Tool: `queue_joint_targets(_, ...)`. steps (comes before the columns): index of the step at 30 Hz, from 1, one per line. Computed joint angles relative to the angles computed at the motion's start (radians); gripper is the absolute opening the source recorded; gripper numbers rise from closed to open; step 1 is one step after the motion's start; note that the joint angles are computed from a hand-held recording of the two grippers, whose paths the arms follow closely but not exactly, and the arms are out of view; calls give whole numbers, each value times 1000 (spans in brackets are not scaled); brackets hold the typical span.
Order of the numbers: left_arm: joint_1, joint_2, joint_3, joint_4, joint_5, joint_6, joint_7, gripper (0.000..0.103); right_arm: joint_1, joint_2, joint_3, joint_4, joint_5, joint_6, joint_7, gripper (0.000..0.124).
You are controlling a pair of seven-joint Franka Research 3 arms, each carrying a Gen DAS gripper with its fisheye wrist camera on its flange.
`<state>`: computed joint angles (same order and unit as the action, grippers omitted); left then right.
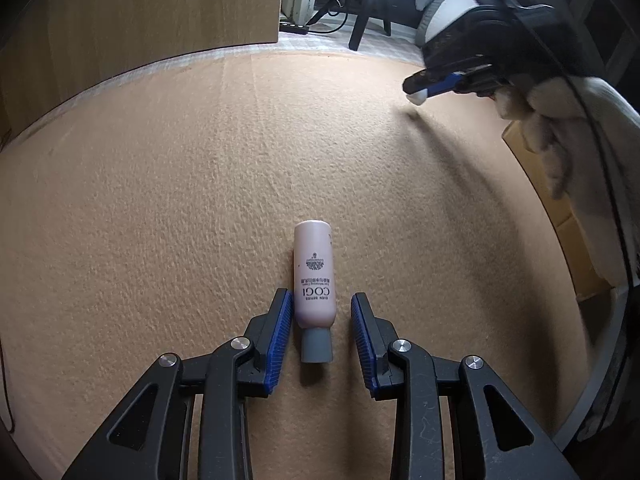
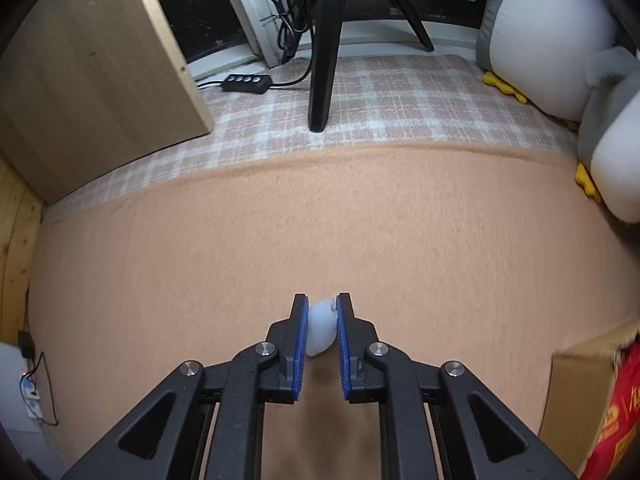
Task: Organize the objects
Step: 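Lift the pink bottle with the left gripper and carry it toward the box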
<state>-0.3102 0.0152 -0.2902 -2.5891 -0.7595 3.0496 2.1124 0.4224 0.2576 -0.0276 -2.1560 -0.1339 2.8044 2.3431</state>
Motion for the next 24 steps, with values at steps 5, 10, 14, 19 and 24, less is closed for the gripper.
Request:
queue_joint_targets(5,13,7,-4,21,-80,-31,74,34,8,-94,18,-127,-1,91,17,12)
queue_joint_targets(10,18,-8,13,21,-194,-70,170,39,2,-166,46,-224,-11,155,42,11)
queue_joint_targets(14,10,-1,16,20,-149,-46,123,39,-12,-184,79,-261,23,189,22,11)
queue_joint_targets(19,18,18,10,26,5,-13,0,39,-9,-212,96,-301,32,215,26,11)
queue_joint_targets(24,43,39,-4,36,127,6,-99,34,-15,-252,124,-339,18,224,39,11)
